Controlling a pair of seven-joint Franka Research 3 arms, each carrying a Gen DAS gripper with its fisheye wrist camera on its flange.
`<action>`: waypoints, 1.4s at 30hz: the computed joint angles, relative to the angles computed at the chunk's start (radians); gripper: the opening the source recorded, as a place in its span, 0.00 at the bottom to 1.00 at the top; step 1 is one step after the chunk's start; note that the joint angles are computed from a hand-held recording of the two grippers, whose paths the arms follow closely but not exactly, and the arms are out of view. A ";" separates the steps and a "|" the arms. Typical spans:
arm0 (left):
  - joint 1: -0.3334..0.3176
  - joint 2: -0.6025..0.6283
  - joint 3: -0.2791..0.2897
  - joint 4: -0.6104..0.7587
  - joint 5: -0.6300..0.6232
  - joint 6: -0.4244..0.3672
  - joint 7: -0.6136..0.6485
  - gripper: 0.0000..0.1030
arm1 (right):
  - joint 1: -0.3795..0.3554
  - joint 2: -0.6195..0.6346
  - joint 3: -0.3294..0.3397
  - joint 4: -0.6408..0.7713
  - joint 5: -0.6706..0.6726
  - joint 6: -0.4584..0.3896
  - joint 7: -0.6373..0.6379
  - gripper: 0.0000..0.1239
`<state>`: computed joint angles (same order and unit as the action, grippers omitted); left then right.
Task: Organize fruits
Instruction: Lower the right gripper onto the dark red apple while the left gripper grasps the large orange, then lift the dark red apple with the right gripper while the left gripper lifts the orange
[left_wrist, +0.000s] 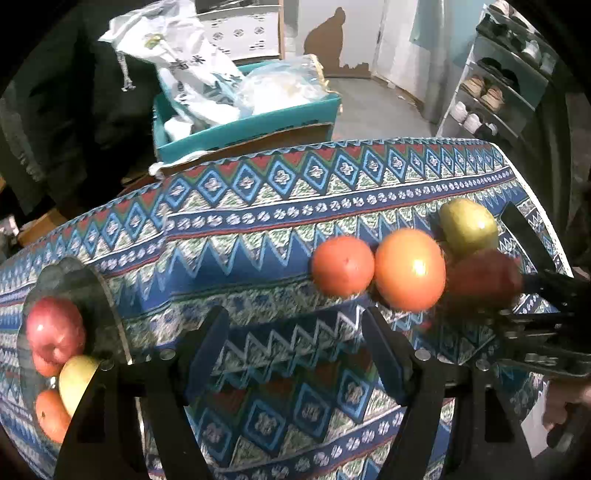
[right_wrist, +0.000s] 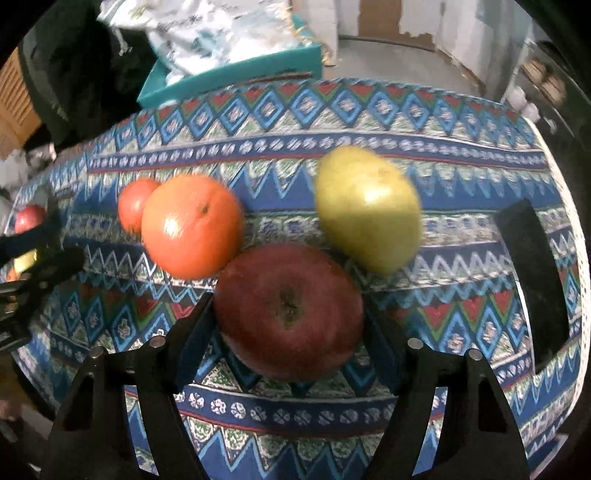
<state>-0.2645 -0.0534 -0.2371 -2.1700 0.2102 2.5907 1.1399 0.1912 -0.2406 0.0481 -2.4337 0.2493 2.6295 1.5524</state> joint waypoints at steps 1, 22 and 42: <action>-0.001 0.015 0.000 0.013 -0.002 0.003 0.010 0.73 | -0.005 -0.017 -0.003 -0.006 0.000 0.007 0.004 0.61; 0.011 0.164 -0.003 0.153 -0.079 0.000 0.000 0.78 | -0.036 -0.037 -0.021 0.014 0.013 0.012 0.007 0.61; 0.013 0.143 -0.019 0.111 -0.228 0.059 0.060 0.41 | -0.036 -0.045 -0.018 0.013 0.021 0.003 -0.003 0.61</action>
